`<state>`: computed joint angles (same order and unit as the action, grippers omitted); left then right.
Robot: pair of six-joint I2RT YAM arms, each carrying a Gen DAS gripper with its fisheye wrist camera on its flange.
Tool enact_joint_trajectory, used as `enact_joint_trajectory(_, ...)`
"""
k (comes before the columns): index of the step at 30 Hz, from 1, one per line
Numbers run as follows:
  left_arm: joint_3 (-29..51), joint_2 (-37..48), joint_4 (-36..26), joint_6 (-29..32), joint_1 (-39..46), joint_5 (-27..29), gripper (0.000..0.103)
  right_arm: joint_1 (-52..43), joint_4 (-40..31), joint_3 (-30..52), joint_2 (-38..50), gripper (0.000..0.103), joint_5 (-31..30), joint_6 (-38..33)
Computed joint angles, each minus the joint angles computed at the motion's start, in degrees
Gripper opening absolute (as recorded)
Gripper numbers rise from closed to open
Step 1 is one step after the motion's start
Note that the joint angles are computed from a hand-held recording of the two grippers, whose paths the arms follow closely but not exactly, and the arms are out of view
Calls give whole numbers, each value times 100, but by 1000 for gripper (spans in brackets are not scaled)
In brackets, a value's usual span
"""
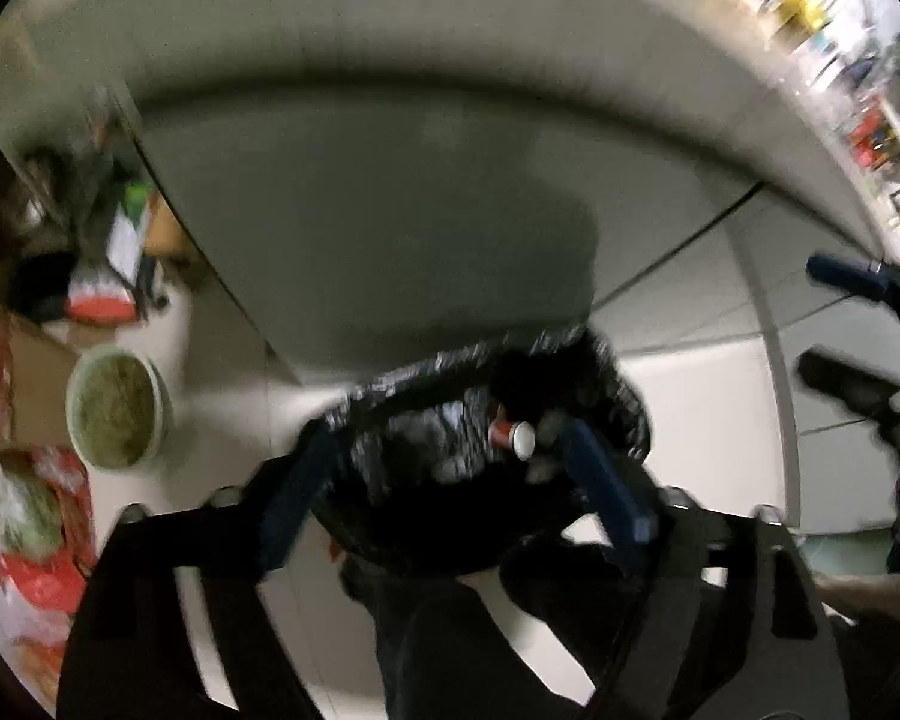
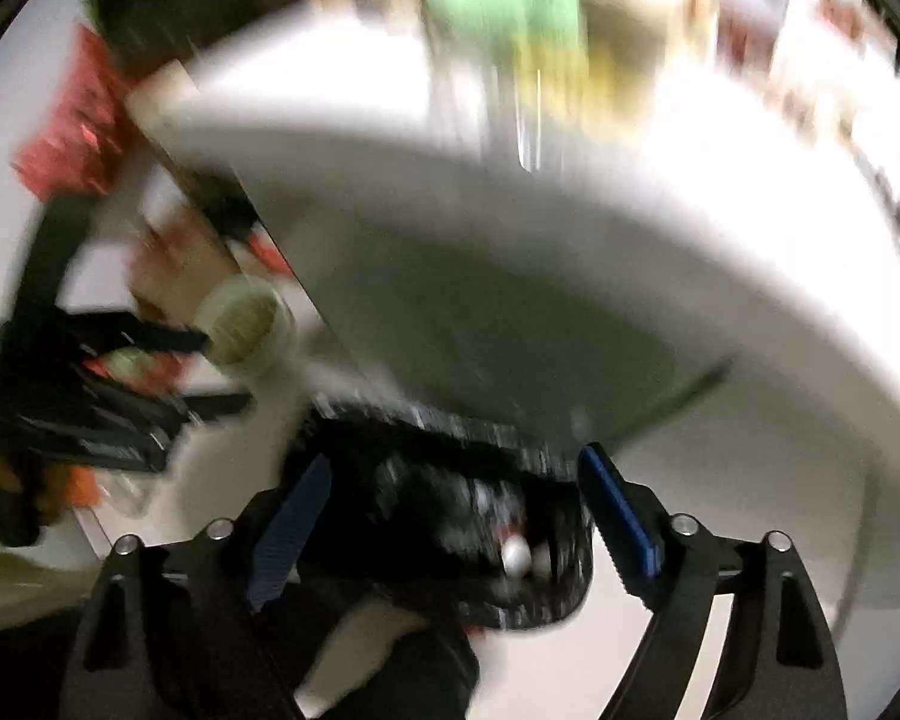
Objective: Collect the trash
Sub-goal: 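Lower both tools into the black trash bag and release the brown object and white cup, then grasp the beige paper cup with the right tool while the left grasps the green towel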
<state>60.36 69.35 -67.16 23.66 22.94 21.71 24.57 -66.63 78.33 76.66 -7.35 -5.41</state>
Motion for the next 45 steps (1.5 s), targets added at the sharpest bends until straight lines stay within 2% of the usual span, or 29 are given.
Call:
enact_joint_trajectory(2,505,-100,-217,-14,128,190,90,-140,-79,988,72,98,-367,-100)
enact_joint_trajectory(5,1292,-30,-259,-292,39,166,90,-284,361,1938,501,98,-325,-16)
enact_joint_trajectory(7,1700,130,-146,-505,-47,168,90,-507,699,2453,1007,98,-243,282)
enact_joint_trajectory(12,2407,461,136,-1001,-211,116,90,-1030,812,3914,2468,98,-217,1202)
enact_joint_trajectory(16,2649,561,129,-1077,-290,120,90,-1184,535,4723,3310,79,-236,1301)
enact_joint_trajectory(18,2665,568,139,-1033,-377,61,90,-1313,264,5040,3628,57,-429,1268)
enact_joint_trajectory(19,2704,579,109,-1010,-397,59,90,-1412,132,5200,3841,43,-816,1297)
enact_joint_trajectory(20,2754,625,120,-1031,-487,24,90,-1500,61,5319,3972,32,-1225,1371)
enact_joint_trajectory(21,2720,626,174,-1073,-579,-32,90,-1555,7,5406,4024,31,-1477,1484)
enact_joint_trajectory(23,2798,704,200,-1161,-707,-48,90,-1543,-64,5402,3932,25,-1523,1532)
enact_joint_trajectory(26,3141,1093,290,-1544,-954,94,90,-1606,-142,5378,3644,24,-1729,1539)
enact_joint_trajectory(29,3452,1505,440,-1954,-1244,222,90,-1720,-414,5742,3525,24,-1821,1586)
enact_joint_trajectory(34,3997,2321,759,-2495,-1938,-347,90,-1952,-417,5486,2926,25,-1937,1567)
enact_joint_trajectory(38,4515,2877,706,-2663,-2304,-1027,90,-2123,-442,4944,2427,26,-2002,1402)
enact_joint_trajectory(39,4629,2981,671,-2653,-2370,-1207,84,-2169,-415,4786,2319,26,-2028,1388)
enact_joint_trajectory(40,4636,2996,710,-2649,-2331,-1034,52,-2212,-400,4614,2206,26,-2048,1374)
enact_joint_trajectory(42,4777,3065,564,-2758,-2199,-734,12,-2264,-323,4341,2034,26,-2054,1346)
enact_joint_trajectory(43,4823,3072,521,-2838,-2085,-458,12,-2286,-286,4217,1949,26,-2061,1323)
enact_joint_trajectory(45,5024,3074,398,-2781,-1999,-302,11,-2294,-233,4106,1867,26,-2080,1340)
